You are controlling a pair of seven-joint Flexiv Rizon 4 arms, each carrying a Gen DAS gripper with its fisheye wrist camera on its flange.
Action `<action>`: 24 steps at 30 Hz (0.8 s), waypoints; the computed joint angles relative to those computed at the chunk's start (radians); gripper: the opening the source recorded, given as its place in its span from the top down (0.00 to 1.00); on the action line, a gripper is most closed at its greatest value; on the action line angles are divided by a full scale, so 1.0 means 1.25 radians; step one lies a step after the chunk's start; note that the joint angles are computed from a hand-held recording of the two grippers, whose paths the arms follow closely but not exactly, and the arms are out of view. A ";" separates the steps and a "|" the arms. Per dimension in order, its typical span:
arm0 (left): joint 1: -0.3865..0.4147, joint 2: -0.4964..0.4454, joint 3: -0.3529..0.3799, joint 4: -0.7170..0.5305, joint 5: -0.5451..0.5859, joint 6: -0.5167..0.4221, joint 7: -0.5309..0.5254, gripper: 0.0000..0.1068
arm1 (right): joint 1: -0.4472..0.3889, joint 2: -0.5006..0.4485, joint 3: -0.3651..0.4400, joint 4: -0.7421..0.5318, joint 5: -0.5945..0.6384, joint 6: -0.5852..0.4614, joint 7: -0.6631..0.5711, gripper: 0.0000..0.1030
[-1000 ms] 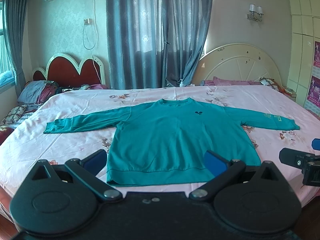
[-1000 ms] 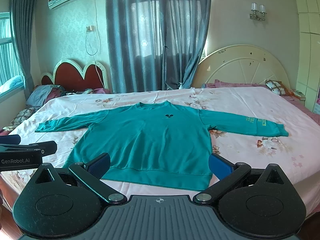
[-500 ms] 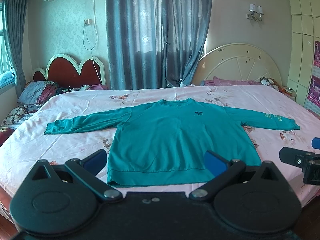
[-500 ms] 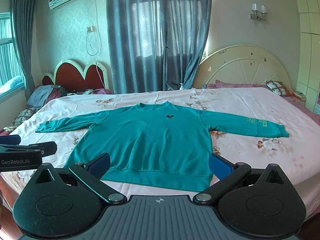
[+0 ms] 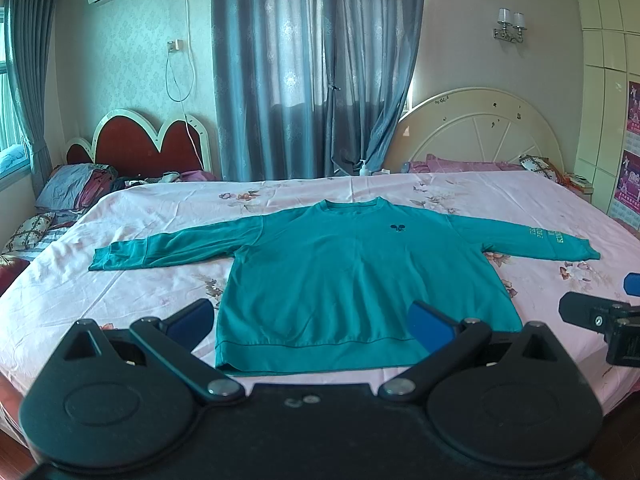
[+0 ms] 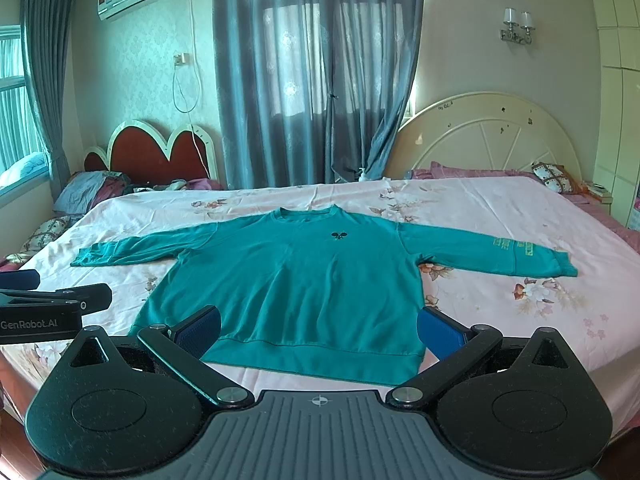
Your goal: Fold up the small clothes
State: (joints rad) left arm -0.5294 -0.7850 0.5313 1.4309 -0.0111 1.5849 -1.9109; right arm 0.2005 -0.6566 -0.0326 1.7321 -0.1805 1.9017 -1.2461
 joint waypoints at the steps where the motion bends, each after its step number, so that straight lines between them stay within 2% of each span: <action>1: -0.003 -0.002 0.004 -0.001 0.001 0.000 -0.002 0.04 | 0.000 0.000 0.000 0.000 0.000 0.000 0.000 0.00; 7: -0.002 -0.001 0.003 -0.003 0.003 0.000 -0.003 0.04 | 0.003 -0.002 -0.002 -0.006 0.002 -0.002 0.001 0.00; 13: 0.022 -0.004 -0.027 -0.021 0.006 -0.011 0.014 0.04 | 0.012 -0.016 -0.018 -0.025 0.011 -0.013 0.007 0.00; 20: 0.088 -0.040 -0.098 -0.092 0.005 -0.040 0.053 0.04 | 0.023 -0.072 -0.053 -0.110 0.022 -0.060 0.040 0.00; 24: 0.141 -0.085 -0.154 -0.176 0.004 -0.077 0.090 0.04 | 0.025 -0.125 -0.080 -0.194 0.021 -0.105 0.077 0.00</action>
State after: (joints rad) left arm -0.3526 -0.8912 0.3385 1.2114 -0.0067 1.4891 -1.7978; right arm 0.2323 -0.8134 -0.1323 1.4893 -0.1539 1.7704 -1.1498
